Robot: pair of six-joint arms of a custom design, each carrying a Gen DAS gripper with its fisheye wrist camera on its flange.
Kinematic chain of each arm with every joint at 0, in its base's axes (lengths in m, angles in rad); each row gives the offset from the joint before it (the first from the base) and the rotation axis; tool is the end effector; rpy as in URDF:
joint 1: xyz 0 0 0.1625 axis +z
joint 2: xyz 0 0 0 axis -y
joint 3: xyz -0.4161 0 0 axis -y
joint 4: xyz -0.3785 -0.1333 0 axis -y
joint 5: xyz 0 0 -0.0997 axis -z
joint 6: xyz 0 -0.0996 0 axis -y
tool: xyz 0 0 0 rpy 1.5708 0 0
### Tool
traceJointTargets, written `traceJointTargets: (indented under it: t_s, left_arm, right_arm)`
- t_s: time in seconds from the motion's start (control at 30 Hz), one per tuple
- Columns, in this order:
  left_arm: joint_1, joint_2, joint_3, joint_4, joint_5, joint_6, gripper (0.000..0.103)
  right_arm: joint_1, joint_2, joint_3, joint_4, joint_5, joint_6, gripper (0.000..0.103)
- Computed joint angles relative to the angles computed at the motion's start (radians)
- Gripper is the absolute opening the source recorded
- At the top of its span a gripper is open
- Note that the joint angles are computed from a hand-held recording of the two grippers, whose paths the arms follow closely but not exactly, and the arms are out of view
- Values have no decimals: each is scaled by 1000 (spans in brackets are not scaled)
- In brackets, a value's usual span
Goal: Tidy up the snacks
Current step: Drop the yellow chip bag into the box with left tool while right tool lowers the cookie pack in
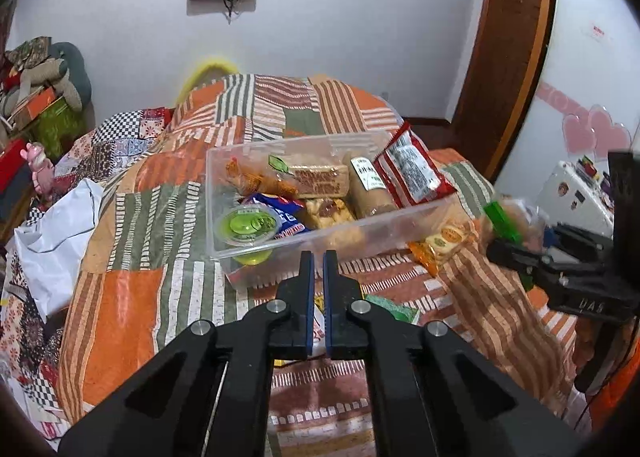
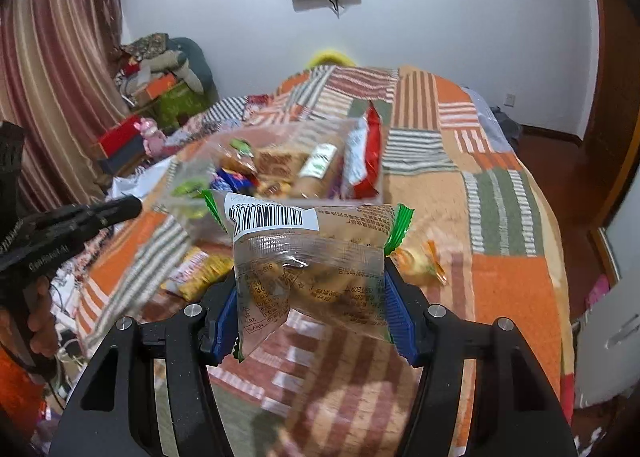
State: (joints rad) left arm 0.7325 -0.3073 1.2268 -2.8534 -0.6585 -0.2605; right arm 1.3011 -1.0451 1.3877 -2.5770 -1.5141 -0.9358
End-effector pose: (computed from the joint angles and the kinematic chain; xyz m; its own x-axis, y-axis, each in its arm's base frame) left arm -0.4090 -0.6531 -0.0342 -0.7762 0.0971 -0.6229 0.5124 0.6728 -0.5336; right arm -0.0539 -0.7166 0.3783 -0.7453 -0.4735 0.4694 -0.6577 0.6375 -0.4013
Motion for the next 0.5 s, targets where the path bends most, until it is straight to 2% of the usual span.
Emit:
traceJointTargets:
  t_s: [0.07, 0.1, 0.13, 0.2, 0.27, 0.37, 0.5]
  left_arm:
    - [4, 6, -8, 32, -1, -20, 10]
    - [9, 7, -14, 63, -14, -33, 22]
    - [14, 9, -19, 93, -20, -54, 42]
    - [25, 16, -23, 127, -40, -86, 62]
    - [34, 31, -30, 147, -43, -86, 63]
    - [51, 53, -57, 238, -3, -141, 64]
    - [95, 46, -48, 245, -65, -218, 65]
  right_arm:
    - [2, 0, 2, 3, 5, 2, 59]
    - [2, 1, 1, 6, 8, 3, 59]
    - [1, 1, 0, 10, 9, 4, 59]
    - [-1, 4, -4, 17, 11, 8, 59]
    - [-3, 2, -2, 22, 7, 13, 59]
    - [-8, 5, -10, 33, -4, 16, 59]
    - [-13, 3, -14, 44, -15, 15, 59]
